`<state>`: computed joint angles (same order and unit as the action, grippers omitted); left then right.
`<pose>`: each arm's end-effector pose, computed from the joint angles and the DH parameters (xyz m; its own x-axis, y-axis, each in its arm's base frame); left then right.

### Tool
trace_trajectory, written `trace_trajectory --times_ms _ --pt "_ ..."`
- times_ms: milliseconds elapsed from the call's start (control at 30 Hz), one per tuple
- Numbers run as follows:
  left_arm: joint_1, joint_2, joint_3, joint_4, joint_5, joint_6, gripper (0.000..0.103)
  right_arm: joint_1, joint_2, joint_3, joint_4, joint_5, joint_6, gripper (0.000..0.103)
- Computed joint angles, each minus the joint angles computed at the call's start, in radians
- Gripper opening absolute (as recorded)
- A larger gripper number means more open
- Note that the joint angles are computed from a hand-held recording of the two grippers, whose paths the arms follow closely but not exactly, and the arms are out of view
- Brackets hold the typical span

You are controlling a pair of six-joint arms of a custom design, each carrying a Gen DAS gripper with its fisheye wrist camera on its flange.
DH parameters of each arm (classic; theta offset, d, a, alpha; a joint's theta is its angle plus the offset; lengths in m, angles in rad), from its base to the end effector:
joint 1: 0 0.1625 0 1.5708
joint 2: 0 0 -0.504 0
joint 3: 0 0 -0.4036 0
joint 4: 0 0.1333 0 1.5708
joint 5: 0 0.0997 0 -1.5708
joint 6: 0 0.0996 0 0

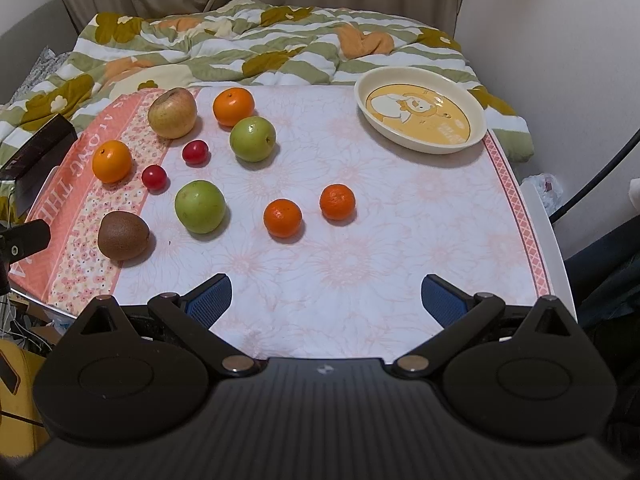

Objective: Organize fruits

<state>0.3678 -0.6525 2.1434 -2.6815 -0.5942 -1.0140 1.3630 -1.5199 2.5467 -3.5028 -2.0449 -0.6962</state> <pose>-0.3932 -0.3828 -0.0226 -0.6904 0.0511 -0.7217 0.5306 0.7138 -0.4571 0.0105 -0.3760 0.3442 -0.6928 0.0229 0.7207 -0.4130 0.8067 -0.4227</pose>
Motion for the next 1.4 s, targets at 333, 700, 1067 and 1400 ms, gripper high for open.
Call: trace_trajectory --times_ms 333,700,1067,1400 --pt "0.005 0.001 -0.006 0.006 0.003 0.006 0.103 0.004 0.008 -0.002 -0.007 -0.007 0.002 0.103" --pt "0.002 0.005 -0.014 0.019 0.003 -0.001 0.103 0.002 0.011 -0.011 -0.001 -0.013 0.01 0.103" --pt "0.003 0.006 -0.014 0.016 0.002 0.001 0.103 0.0 0.005 -0.009 0.0 -0.008 0.006 0.103" --pt "0.003 0.005 -0.014 0.015 0.0 0.003 0.103 -0.001 0.001 -0.011 0.005 -0.005 0.009 0.103"
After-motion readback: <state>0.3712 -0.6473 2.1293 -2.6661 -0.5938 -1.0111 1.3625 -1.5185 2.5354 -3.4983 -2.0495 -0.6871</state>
